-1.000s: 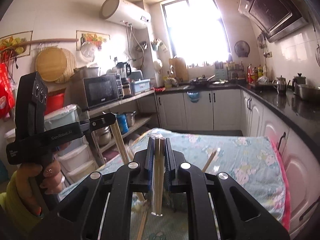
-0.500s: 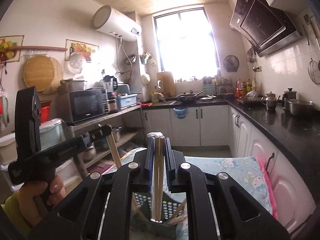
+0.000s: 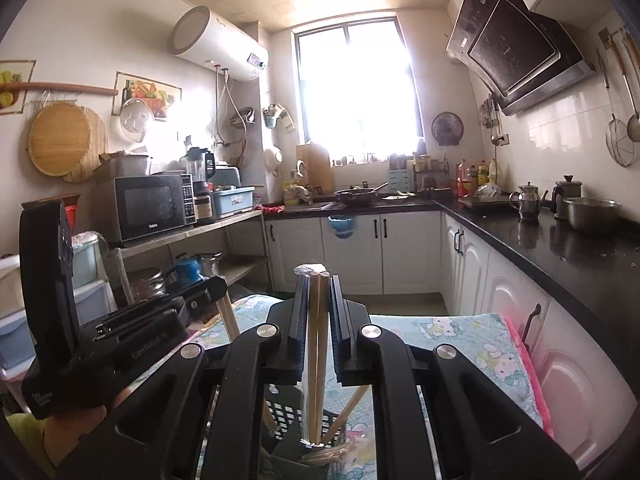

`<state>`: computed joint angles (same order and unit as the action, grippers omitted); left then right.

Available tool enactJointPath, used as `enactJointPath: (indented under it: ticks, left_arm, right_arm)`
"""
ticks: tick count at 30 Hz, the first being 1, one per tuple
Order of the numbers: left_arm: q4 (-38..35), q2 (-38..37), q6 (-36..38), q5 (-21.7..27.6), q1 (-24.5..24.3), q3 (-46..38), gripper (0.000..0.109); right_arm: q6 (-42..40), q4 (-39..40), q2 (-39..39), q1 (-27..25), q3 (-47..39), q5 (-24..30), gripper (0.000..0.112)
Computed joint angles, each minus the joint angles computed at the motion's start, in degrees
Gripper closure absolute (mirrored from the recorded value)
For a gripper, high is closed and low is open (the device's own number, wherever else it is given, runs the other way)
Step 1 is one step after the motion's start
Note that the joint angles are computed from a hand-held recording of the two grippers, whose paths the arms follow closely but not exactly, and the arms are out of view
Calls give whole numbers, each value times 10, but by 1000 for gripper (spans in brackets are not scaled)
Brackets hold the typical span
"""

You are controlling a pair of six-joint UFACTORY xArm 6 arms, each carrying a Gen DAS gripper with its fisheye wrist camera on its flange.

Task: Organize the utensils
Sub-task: 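Lower both held chopsticks upright into the caddy slots, then open the left tool while the right tool opens, releasing chopsticks in the caddy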

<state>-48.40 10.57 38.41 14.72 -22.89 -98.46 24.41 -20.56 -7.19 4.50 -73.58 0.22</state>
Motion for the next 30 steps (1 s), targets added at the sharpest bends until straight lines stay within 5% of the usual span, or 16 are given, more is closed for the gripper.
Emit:
enactJointPath:
  ticks: [11,21,30]
  left_arm:
    - [16,11,2,-5,-4,7,107]
    - [56,23,-44,14,7,5,107]
    - [91,33,-84,42,12,0,107]
  right_arm:
    - [133,-168,5,-14,1,5,102]
    - [105,-132,1,-10,22,27,102]
    - [-12,29,-2,-2,38,49,101]
